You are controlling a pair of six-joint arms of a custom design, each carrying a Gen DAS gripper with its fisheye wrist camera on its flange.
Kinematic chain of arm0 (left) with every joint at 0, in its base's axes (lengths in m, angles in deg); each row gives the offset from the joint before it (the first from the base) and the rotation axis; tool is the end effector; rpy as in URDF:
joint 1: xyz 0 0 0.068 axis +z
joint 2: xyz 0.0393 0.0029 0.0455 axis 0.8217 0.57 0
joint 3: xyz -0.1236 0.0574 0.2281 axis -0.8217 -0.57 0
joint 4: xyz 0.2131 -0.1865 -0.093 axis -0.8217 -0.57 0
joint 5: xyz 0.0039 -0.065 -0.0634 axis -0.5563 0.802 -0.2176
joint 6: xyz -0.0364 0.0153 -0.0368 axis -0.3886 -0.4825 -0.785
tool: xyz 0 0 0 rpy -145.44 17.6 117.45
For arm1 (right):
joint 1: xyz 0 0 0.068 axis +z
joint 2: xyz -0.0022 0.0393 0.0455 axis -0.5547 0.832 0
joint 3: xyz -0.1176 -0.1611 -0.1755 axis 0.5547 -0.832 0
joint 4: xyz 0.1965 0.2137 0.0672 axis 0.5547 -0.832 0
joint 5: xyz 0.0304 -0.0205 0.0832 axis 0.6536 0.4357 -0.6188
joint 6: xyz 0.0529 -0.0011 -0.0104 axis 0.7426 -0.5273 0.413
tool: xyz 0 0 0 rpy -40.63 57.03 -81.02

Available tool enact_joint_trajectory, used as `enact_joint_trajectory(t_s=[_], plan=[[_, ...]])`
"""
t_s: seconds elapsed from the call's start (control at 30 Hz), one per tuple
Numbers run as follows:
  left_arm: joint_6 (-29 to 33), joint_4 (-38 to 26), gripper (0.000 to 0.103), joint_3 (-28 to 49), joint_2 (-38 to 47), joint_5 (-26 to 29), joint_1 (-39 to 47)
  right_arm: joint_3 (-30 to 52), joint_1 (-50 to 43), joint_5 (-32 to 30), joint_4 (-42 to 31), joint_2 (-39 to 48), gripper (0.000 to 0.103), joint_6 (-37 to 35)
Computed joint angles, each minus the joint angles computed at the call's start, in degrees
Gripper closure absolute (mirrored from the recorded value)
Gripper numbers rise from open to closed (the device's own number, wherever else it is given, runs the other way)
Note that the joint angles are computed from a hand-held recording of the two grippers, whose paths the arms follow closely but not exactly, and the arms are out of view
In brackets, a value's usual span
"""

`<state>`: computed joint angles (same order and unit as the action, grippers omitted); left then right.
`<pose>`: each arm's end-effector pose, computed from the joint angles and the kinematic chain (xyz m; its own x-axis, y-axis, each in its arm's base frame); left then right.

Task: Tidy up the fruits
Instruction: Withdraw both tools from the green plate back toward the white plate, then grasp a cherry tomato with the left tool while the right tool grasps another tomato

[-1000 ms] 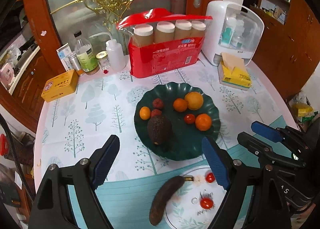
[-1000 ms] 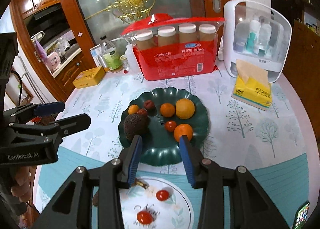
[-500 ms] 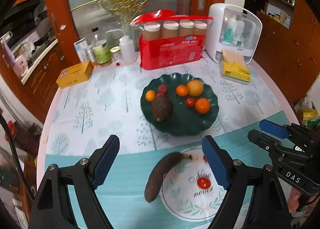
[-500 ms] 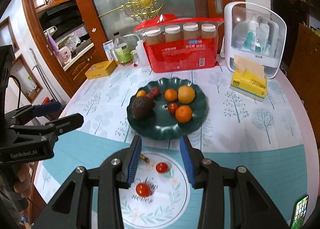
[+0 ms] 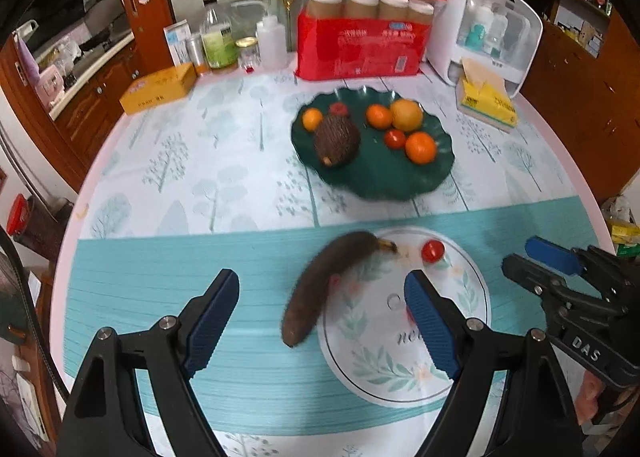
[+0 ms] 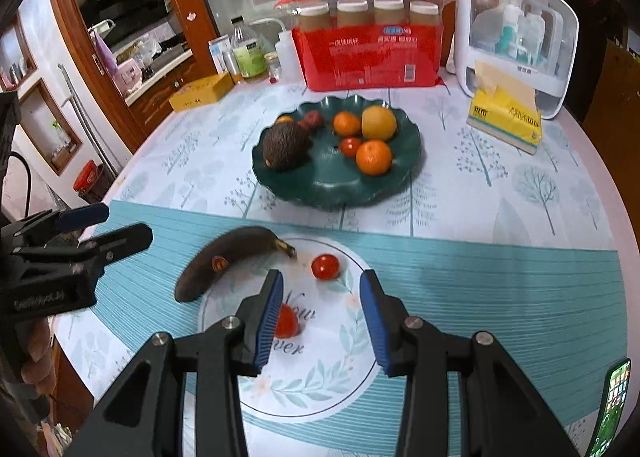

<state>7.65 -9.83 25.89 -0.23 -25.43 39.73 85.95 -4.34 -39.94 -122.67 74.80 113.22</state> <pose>0.2310 -0.0712 0.2831 -0.7112 0.4836 -0.5102 0.5745 0.8181 -0.0254 0.1097 0.0488 0.2756 -0.7732 0.3096 -0.5535 0.2760 0.9500 0.1459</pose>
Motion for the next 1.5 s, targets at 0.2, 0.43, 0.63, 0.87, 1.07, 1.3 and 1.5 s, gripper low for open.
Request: enact_joint_trajectory(t_s=[0.2,0.43,0.63,0.87,1.07,1.3,1.5], plan=[[-3.0,4.0,0.019,-9.2,-4.0,-1.2,-5.6,-4.7,-3.5,-2.2,3.4,-1.2,0.063,-3.2],[-5.7,11.5,0.019,-19.1,-5.2,-2.8,-11.4,-9.9,-12.5,-8.7,10.7,-0.6,0.063,-11.1],[-7.7,14.4,0.019,-20.7,-2.4,-1.4,-11.3,-13.1,-17.5,-13.8,17.7,3.4,0.063,-15.6],[-9.7,15.5,0.019,-20.5,-0.2,-0.5,-11.0,-14.5,-17.3,-14.5,23.2,9.2,0.063,-16.7],[-11.1,16.3,0.019,-20.0,0.9,-0.2,-11.4,-15.0,-16.8,-13.7,25.1,10.6,0.076,-17.9],[-13.2,17.6,0.019,-19.5,2.3,-0.4,-13.4,-16.2,-18.9,-14.8,24.4,7.7,0.077,-18.8],[-14.7,19.1,0.019,-18.9,3.8,-1.0,-15.0,-17.5,-22.5,-16.0,21.3,2.5,0.077,-18.9]])
